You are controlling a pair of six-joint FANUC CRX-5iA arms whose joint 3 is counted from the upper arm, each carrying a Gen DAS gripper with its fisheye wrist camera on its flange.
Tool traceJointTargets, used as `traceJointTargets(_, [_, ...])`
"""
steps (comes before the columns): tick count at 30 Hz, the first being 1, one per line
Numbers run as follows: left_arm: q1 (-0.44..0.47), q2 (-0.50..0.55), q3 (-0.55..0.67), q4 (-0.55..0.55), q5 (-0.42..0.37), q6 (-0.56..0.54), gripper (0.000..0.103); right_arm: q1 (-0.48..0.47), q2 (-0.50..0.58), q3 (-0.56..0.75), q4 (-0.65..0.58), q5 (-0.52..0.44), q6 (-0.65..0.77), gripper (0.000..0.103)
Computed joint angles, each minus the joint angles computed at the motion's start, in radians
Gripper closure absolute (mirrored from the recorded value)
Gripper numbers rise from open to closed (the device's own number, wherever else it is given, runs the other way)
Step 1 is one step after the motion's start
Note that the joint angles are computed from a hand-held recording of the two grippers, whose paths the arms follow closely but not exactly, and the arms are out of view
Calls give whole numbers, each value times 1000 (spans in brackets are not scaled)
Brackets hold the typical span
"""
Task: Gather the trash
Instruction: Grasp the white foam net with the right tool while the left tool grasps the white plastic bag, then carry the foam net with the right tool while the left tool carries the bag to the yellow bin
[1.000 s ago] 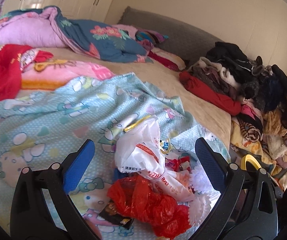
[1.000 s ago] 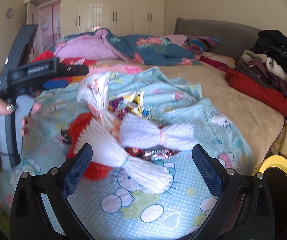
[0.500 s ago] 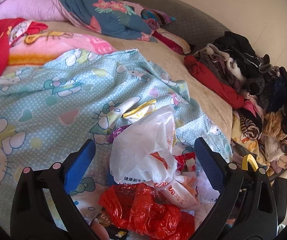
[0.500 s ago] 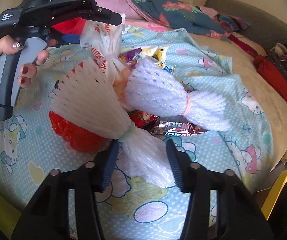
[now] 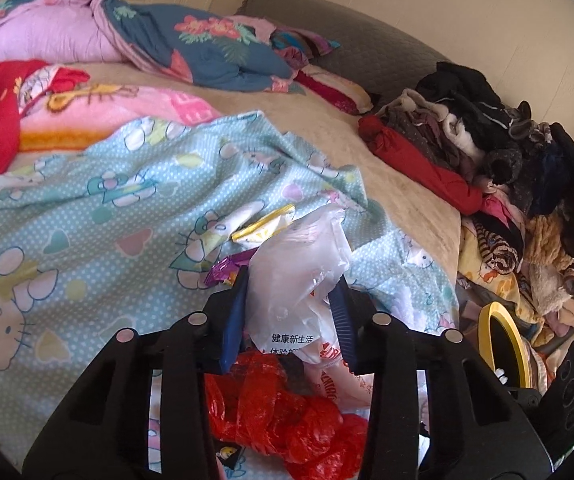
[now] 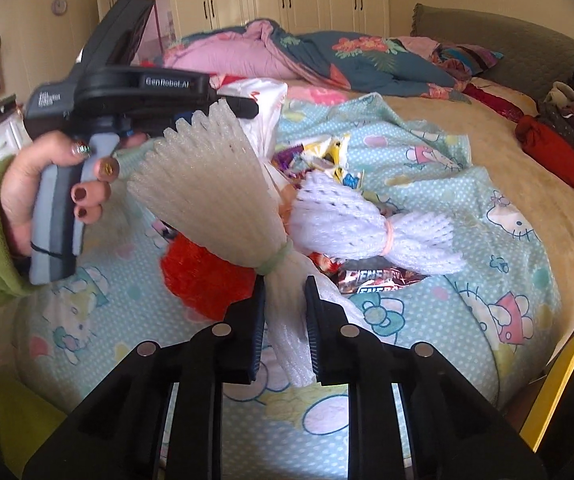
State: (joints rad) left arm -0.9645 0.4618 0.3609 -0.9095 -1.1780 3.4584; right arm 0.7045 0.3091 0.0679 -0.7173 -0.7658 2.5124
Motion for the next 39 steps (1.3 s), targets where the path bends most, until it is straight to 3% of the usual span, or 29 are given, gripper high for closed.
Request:
traceJointTargets(10, [-106,42,161,-155,-230,-56,73,-69,-67,-12,-162,-20,66,85])
traceJointTargets(13, [-126,46,187,-193,-259,-66,73,-87,-84,-23,-191,-19,78,85])
traceJointTargets(24, [-146,96,284,-217,-254,-141,73,-155,-124,-50,-230,28,45,85])
traceJointTargets(39, [-131,230,468,-162,-143,-283,73,-263,-177,-83,-261,78,-29,85])
